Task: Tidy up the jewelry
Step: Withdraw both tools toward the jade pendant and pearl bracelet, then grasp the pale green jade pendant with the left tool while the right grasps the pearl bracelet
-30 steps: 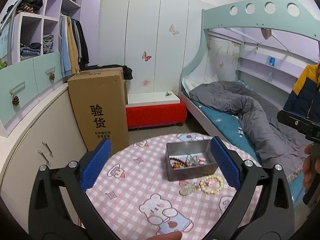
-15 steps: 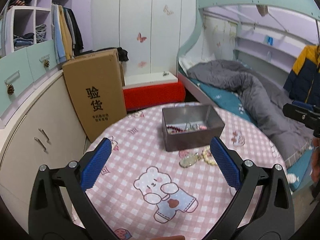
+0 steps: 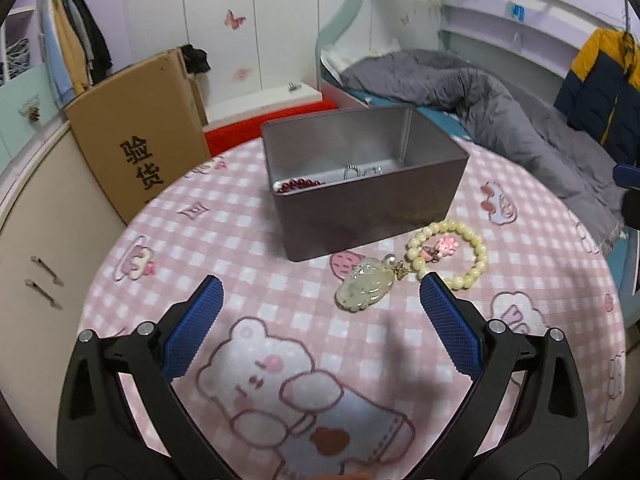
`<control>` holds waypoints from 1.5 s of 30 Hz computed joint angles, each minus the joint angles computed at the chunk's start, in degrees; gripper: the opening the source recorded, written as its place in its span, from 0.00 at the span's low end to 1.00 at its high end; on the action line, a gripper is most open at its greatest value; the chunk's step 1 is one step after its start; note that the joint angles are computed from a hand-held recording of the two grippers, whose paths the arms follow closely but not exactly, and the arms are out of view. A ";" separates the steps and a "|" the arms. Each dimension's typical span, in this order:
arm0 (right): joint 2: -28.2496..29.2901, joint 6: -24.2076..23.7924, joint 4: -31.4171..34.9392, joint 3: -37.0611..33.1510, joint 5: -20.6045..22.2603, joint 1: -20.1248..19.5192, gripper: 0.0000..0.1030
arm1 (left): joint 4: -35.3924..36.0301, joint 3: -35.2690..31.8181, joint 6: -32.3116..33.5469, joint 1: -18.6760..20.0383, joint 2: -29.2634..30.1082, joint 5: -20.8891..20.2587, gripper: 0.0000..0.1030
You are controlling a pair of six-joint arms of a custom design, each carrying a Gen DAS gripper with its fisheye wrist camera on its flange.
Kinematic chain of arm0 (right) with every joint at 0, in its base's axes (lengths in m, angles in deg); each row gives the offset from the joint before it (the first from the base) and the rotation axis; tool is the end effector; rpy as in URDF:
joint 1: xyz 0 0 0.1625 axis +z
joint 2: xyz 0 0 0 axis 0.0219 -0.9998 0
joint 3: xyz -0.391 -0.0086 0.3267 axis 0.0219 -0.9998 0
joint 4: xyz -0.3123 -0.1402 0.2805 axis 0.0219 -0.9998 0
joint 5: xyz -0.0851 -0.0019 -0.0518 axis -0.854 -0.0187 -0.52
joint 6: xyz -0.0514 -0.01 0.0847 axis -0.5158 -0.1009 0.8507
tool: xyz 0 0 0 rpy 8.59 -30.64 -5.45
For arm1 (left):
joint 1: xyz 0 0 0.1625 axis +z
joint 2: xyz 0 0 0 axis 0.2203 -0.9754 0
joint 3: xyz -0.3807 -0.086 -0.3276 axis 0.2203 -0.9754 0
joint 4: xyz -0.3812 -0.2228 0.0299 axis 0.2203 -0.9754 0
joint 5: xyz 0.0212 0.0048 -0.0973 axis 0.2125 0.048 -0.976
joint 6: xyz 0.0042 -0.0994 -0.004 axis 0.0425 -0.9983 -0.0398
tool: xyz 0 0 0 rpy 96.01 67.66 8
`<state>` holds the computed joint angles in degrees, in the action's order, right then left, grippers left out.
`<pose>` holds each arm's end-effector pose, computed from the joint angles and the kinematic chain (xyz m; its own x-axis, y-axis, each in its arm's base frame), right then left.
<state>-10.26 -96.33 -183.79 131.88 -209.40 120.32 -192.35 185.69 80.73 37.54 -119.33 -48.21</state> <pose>0.3420 -0.4094 0.1187 -0.7406 -0.3332 0.5836 -0.6188 0.6767 -0.3990 -0.0965 -0.4481 0.2734 -0.6650 0.1560 -0.7304 0.5934 0.7042 -0.3898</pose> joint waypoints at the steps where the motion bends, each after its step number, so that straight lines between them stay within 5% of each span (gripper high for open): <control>1: 0.04 0.19 0.43 -0.06 0.05 -0.15 0.92 | -0.36 -0.37 0.74 0.54 0.65 -0.32 0.93; 6: 0.46 0.31 1.76 -0.48 0.36 -0.92 0.92 | 1.71 -2.35 2.10 2.86 2.90 -2.95 0.83; 8: 0.57 0.29 2.19 -0.66 0.61 -1.13 0.92 | 4.34 -3.50 1.31 4.59 3.04 -6.37 0.61; 9: 0.61 0.31 2.49 -0.73 0.77 -1.25 0.92 | 5.13 -3.89 0.90 5.40 3.11 -7.98 0.60; 13: 0.85 0.13 3.49 -1.26 1.09 -1.38 0.92 | 4.06 -3.49 2.36 5.64 2.38 -10.34 0.28; 16: 1.07 -0.38 3.91 -1.47 1.77 -1.57 0.92 | 4.61 -3.20 1.62 6.46 0.92 -12.57 0.28; 23: 2.99 -3.02 8.02 -3.52 6.38 -2.65 0.92 | 4.03 0.12 -2.85 5.68 -3.71 -10.90 0.28; 28: 5.44 -5.57 11.36 -5.52 9.14 -3.03 0.54 | 5.64 1.58 -5.84 4.81 -7.82 -9.44 0.28; 35: 10.69 -13.40 13.83 -9.45 6.11 -2.90 0.47 | 7.63 2.24 -8.42 4.65 -10.25 -8.85 0.28; 38: 12.35 -18.41 10.78 -9.19 4.60 -2.71 0.25 | 8.17 2.10 -8.91 4.55 -10.72 -8.70 0.28; 40: 12.12 -18.44 10.57 -8.71 3.84 -2.31 0.08 | 8.38 2.16 -9.18 4.25 -11.17 -8.47 0.28; 45: 7.95 -13.91 9.85 -5.58 9.16 -3.36 0.08 | 9.07 2.17 -9.43 3.05 -12.44 -8.15 0.26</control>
<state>-2.30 -110.24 -173.95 126.30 -200.24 116.96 -183.29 187.86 71.31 40.59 -131.77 -56.37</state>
